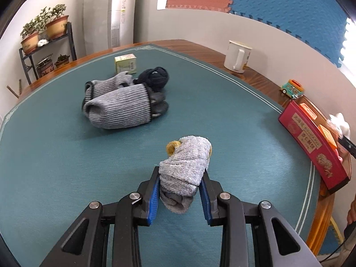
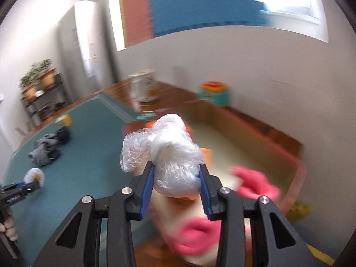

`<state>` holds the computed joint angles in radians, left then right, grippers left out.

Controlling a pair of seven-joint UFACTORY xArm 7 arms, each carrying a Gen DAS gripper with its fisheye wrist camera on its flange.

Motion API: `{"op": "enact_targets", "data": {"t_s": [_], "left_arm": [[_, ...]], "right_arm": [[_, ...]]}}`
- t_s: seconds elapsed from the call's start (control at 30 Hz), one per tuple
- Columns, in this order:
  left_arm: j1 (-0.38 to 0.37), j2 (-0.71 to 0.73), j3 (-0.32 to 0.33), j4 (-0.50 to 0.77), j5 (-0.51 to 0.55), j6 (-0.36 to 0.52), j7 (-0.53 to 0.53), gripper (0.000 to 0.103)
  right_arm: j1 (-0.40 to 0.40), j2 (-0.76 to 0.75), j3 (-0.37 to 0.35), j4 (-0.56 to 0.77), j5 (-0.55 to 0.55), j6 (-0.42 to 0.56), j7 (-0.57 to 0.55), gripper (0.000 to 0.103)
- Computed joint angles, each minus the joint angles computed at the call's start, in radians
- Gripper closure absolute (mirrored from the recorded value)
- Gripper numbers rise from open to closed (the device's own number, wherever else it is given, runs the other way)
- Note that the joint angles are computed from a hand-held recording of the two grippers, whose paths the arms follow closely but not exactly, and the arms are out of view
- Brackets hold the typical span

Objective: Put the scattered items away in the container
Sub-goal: 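Carry the bag to the red tin and open the right tool while the left tool carries the sock, then lower the grey sock into the red tin and open the left tool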

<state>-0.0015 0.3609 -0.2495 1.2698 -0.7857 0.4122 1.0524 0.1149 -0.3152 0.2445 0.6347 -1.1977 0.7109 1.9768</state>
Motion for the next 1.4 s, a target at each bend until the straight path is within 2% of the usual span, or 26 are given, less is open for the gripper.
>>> {"op": "enact_targets", "data": {"t_s": [0.1, 0.33, 0.57, 0.97, 1.4], "left_arm": [[-0.008, -0.02, -0.013, -0.016, -0.011, 0.001, 0.011, 0.07], [-0.064, -0.077, -0.031, -0.059, -0.063, -0.005, 0.071, 0.07], [-0.13, -0.115, -0.025, -0.075, -0.079, 0.005, 0.098, 0.07], [-0.219, -0.145, -0.017, -0.074, -0.066, 0.018, 0.094, 0.07], [-0.335, -0.102, -0.08, 0.002, -0.012, 0.029, 0.065, 0.07]], "right_arm": [[0.004, -0.069, -0.002, -0.068, 0.06, 0.027, -0.01, 0.062], [-0.024, -0.142, 0.026, -0.135, 0.109, 0.001, -0.021, 0.059], [-0.062, -0.225, 0.067, -0.188, 0.072, -0.019, 0.023, 0.05], [-0.134, -0.307, 0.085, -0.255, 0.014, -0.089, 0.123, 0.05], [-0.186, -0.431, 0.105, -0.318, -0.015, -0.108, 0.151, 0.05]]}}
